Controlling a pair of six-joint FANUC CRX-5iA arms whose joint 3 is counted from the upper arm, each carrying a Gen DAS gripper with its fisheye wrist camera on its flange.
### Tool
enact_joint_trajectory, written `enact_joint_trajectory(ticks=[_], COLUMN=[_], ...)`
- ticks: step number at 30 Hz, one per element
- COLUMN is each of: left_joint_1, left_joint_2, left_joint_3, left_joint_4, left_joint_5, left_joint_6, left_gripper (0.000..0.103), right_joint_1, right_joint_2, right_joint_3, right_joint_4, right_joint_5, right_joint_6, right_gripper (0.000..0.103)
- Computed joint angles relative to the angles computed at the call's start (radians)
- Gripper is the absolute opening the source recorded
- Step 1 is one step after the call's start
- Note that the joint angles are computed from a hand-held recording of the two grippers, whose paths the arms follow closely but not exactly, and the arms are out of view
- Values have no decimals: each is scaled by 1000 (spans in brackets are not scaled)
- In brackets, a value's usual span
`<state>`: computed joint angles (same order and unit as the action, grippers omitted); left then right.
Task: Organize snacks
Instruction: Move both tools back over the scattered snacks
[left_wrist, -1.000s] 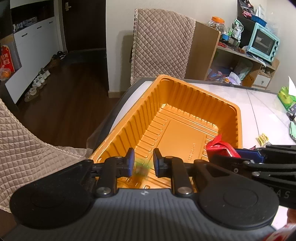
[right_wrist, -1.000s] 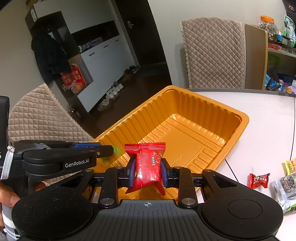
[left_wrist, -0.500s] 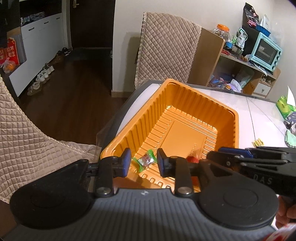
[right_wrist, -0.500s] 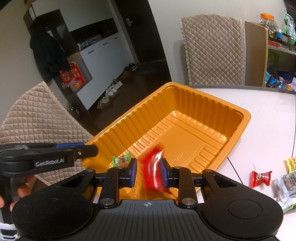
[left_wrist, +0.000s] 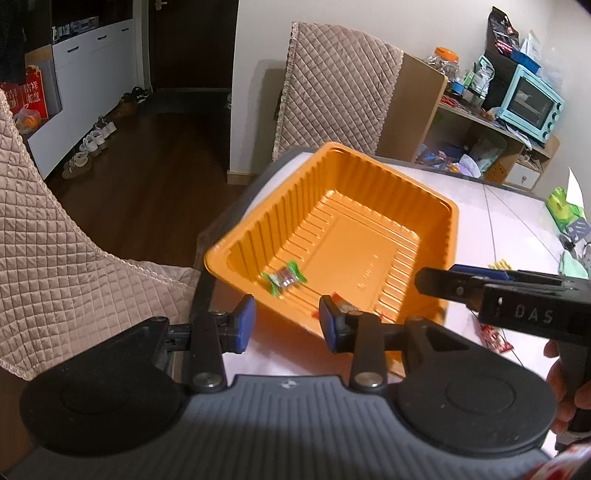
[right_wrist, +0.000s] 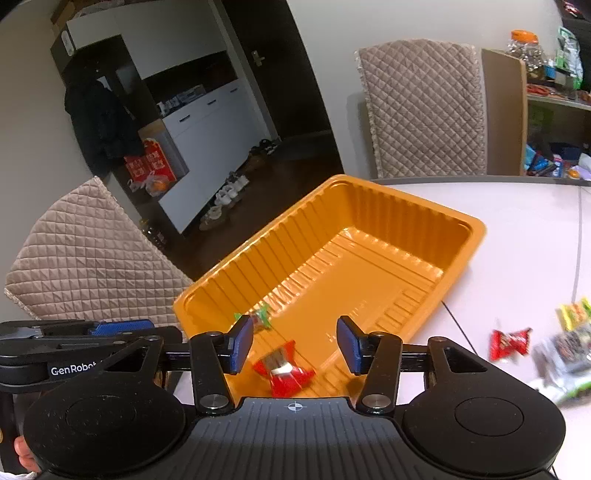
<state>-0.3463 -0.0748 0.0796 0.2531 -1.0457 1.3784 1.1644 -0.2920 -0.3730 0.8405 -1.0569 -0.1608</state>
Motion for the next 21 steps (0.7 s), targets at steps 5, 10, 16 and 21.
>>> enact_joint_trajectory(ticks=[5,10,16,21], left_joint_1=[-28,-77,-152,-218], left_joint_2=[-45,-85,-117,-116], left_joint_3=[-32,-51,-74,-80], left_joint_4=[3,-15,-16,-15], left_joint_5=[-15,-29,-25,-29], left_joint_6=[17,35,49,61], left_gripper=[36,39,40,41], right_joint_1=[88,218,420,609], right_joint_2=[-56,-120,-191,-233], right_joint_3=[-34,-67,-105,-122], right_joint_4=[24,48,65,49], right_joint_5=[-97,-240,-461,-683], right_joint_6=[-73,-156,-300,-450], right_gripper=[53,54,55,56])
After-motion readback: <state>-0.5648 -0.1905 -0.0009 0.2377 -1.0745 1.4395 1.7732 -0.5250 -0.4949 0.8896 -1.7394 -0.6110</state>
